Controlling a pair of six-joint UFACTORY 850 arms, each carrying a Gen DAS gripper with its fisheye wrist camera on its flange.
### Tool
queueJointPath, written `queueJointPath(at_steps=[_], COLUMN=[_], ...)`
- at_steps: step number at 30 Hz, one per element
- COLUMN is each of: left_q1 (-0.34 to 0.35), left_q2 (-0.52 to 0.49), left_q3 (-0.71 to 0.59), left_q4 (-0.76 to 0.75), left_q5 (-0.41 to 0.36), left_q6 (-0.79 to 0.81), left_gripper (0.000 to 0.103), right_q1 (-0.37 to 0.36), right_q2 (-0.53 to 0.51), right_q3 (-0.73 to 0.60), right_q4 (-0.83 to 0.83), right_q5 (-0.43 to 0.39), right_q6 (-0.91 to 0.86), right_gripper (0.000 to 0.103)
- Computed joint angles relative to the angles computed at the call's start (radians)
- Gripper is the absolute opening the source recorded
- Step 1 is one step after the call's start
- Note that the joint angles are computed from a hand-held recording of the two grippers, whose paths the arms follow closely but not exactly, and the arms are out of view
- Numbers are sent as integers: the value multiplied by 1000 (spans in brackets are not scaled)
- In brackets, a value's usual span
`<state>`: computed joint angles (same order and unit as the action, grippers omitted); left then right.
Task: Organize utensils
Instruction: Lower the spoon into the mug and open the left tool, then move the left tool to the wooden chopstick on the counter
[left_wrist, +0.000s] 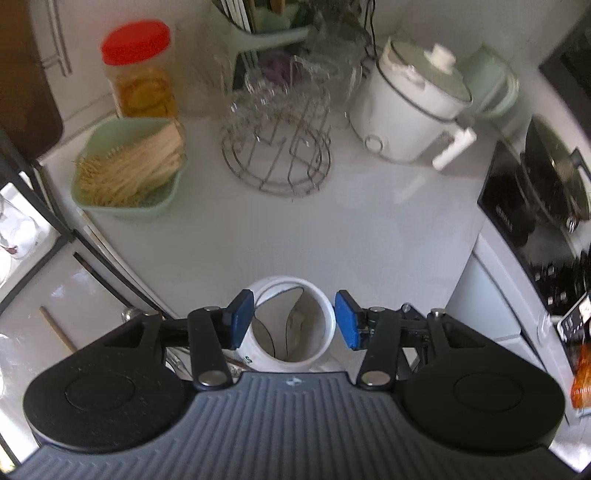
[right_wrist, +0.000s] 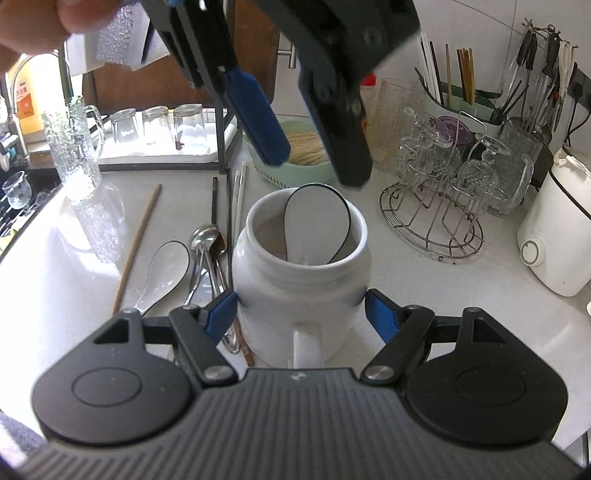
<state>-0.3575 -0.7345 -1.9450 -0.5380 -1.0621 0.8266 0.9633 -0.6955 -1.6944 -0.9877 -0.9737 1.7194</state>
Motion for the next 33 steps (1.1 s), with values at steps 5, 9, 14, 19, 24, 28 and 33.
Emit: queueJointPath(at_steps=[5,9,14,19,24,28,33], left_q1=[24,43,63,80,101,115,133], left_q2=[66,119,189,245,284,302,328], left_q3=[98,178,280,365,438,482,538], left_q4=[-87,-158,-244,-322,-379,-405,-443], left_q5=[91,159,246,310,355,388,426], left_q6=[55,108,177,237,264,256,263], left_gripper=[54,54,54,54,55,55,54], right_q1=[0,0,-1,-1,-1,-2,-6], right_q2=[0,-1,0,2,5,11,22], right_q3=[1,2,2,7,14,22,30], right_q4=[-6,-10,-11,-18,-24,-27,-28], right_q5=[3,4,5,9,16,25,43], right_q6=[3,8,10,18,21,27,29], right_gripper=[78,78,79,79,79,79,79])
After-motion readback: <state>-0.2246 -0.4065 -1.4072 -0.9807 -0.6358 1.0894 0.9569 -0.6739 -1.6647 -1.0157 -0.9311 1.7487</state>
